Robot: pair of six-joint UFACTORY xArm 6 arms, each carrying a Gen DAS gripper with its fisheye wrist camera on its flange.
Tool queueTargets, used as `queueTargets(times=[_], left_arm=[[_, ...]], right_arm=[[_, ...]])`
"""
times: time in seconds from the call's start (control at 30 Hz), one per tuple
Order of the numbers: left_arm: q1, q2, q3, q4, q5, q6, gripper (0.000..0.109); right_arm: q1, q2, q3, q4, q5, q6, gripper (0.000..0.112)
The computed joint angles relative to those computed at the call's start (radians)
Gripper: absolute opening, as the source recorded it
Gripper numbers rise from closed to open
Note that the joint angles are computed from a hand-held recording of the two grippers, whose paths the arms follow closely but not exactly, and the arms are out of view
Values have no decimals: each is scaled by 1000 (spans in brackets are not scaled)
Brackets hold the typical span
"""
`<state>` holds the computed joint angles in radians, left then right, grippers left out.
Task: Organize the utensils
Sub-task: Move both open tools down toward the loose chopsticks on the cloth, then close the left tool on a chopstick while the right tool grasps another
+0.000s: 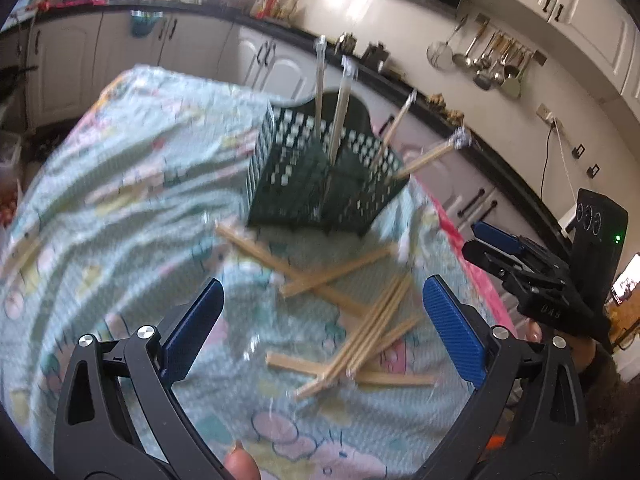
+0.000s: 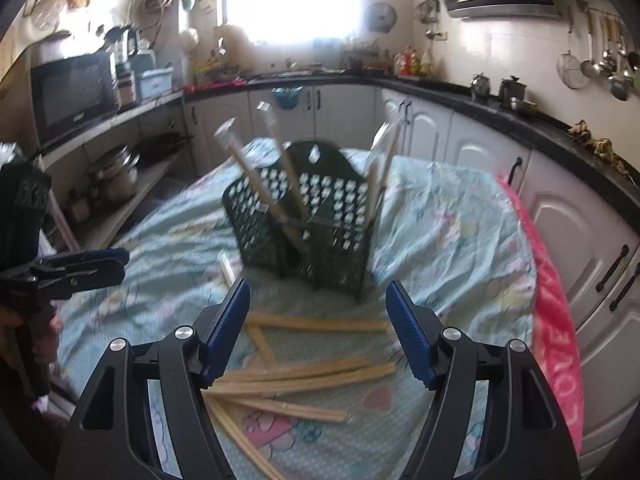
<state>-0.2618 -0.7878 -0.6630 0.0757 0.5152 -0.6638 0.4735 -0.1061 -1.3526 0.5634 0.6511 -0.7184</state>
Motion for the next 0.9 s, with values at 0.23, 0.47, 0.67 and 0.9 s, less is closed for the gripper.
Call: queueTargets(times=[0.23, 0.47, 0.67, 0.9], left_arm=[[-24, -11, 30, -149, 52, 120, 61], [-20, -21, 42, -133, 155, 105, 51], [20, 1, 55, -201, 181, 123, 48], [57, 47, 51, -260, 155, 149, 42]], right_arm=[[27, -57, 104, 6, 34, -48, 68], [59, -94, 176, 4, 57, -109, 68], [87, -115, 217, 19, 84, -200, 68], [117, -120, 242, 9, 100, -257, 61]])
